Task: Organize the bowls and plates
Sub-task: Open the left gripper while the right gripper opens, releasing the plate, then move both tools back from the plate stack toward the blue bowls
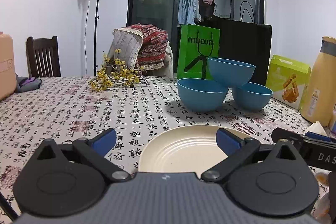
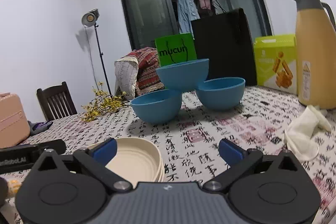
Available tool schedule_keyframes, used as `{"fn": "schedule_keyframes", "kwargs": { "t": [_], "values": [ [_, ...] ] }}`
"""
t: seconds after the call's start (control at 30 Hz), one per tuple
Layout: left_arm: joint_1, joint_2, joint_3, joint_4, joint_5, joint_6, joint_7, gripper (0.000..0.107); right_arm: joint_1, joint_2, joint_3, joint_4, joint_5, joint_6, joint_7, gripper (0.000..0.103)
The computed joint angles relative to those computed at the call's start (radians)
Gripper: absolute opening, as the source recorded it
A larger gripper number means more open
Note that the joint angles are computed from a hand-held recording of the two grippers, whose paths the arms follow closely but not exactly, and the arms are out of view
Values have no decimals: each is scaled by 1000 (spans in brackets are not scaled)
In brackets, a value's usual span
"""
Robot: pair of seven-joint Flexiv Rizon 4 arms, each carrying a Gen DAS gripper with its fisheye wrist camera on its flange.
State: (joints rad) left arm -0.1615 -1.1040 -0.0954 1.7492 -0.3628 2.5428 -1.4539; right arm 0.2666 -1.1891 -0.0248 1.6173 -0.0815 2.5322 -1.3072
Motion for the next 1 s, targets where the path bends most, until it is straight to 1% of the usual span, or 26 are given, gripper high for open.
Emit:
{"fn": "schedule_keyframes", "kwargs": {
  "t": [0.2, 0.37, 0.5, 0.63, 0.77, 0.83, 1.0],
  "values": [
    [4, -9, -6, -17, -20, -39, -9, 103, -19, 1, 0, -5, -41, 1, -1, 103],
    [-11, -25, -2, -29, -54, -17, -25, 103, -18, 0, -2, 0, -69, 7, -11, 103],
    [-29, -34, 3, -45, -101, -30, -10, 103, -14, -4, -3, 3, -76, 33, -35, 103],
    [-37, -37, 4, -51, -135, -40, -3, 103, -33, -11, 7, -9, -106, 35, -20, 103],
    [-39, -43, 7, -56, -143, -33, -5, 103, -47, -26, 14, -34, -123, 23, 6, 103],
    [-32, -48, 2, -60, -129, -30, -14, 103, -47, -35, 14, -48, -120, 24, 14, 103],
    [-14, -54, -4, -65, -82, -32, -31, 103, -24, -52, 1, -87, -56, 13, 4, 103]
  ]
}}
